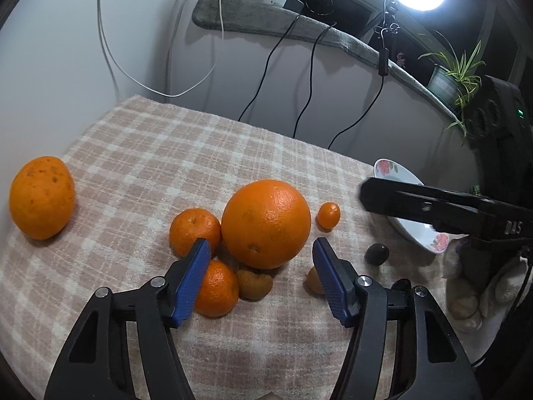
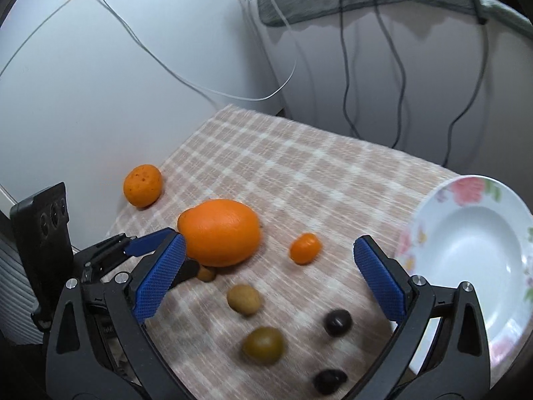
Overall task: Organize fruits
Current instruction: 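Move the right gripper to the large orange and close around it, then lift the large orange off the cloth with the right gripper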
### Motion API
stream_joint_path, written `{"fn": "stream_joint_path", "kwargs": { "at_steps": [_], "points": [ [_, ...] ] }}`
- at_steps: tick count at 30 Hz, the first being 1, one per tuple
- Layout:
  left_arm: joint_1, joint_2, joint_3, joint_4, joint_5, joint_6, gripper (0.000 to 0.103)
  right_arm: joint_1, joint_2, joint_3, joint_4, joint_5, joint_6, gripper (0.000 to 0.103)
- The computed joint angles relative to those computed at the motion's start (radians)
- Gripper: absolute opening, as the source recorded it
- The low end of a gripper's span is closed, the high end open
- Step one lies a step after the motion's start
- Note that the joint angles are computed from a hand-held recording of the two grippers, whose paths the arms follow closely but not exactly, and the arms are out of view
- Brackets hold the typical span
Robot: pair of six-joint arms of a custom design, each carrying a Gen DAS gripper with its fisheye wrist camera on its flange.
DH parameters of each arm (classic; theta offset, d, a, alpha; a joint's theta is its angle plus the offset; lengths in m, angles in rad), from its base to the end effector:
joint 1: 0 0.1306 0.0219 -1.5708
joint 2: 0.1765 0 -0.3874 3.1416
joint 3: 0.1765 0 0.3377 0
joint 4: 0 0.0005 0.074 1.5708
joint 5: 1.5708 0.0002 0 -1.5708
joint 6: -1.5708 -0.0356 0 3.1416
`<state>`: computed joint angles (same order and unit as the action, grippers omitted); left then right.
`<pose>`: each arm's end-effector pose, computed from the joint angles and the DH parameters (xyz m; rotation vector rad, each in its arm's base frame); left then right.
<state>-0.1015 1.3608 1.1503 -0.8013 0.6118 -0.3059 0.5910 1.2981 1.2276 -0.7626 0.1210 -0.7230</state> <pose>0.3896 -0.0607 0.3597 0.7113 2.3484 -0.6962 0.3306 0.2161 0.4114 0.2186 2.4387 0.4604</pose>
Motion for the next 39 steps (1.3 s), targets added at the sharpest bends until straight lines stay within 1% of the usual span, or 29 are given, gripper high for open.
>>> {"fn": "stream_joint_path", "kwargs": {
  "at_steps": [3, 7, 12, 15, 23, 28, 30, 34, 38, 39],
  "points": [
    [-0.004, 0.005, 0.001, 0.001, 0.001, 0.005, 0.062, -0.021, 0.035, 0.011, 0.031, -0.073, 0.006, 0.103],
    [-0.009, 0.010, 0.001, 0.005, 0.001, 0.009, 0.062, -0.039, 0.071, 0.027, 0.049, -0.139, 0.014, 0.103],
    [-0.025, 0.017, -0.001, 0.017, -0.015, 0.006, 0.061, -0.072, 0.106, 0.023, 0.102, -0.248, -0.010, 0.099],
    [-0.027, 0.023, 0.004, 0.015, -0.014, 0.009, 0.061, -0.082, 0.117, 0.019, 0.127, -0.291, -0.016, 0.099],
    [-0.034, 0.022, -0.002, 0.032, -0.024, 0.012, 0.061, -0.094, 0.144, 0.032, 0.149, -0.361, -0.026, 0.099],
    [-0.033, 0.024, 0.002, 0.034, -0.023, 0.013, 0.060, -0.091, 0.172, 0.058, 0.132, -0.380, -0.005, 0.099],
    [-0.033, 0.024, 0.003, 0.036, -0.027, 0.014, 0.057, -0.084, 0.188, 0.080, 0.108, -0.377, 0.016, 0.092],
    [-0.032, 0.022, 0.002, 0.039, -0.028, 0.012, 0.057, -0.071, 0.211, 0.119, 0.048, -0.341, 0.051, 0.087],
    [-0.033, 0.014, -0.005, 0.046, -0.036, 0.007, 0.057, -0.072, 0.202, 0.114, 0.037, -0.327, 0.042, 0.078],
    [-0.034, 0.011, -0.007, 0.048, -0.039, 0.004, 0.057, -0.072, 0.198, 0.110, 0.039, -0.326, 0.041, 0.078]
  ]
}}
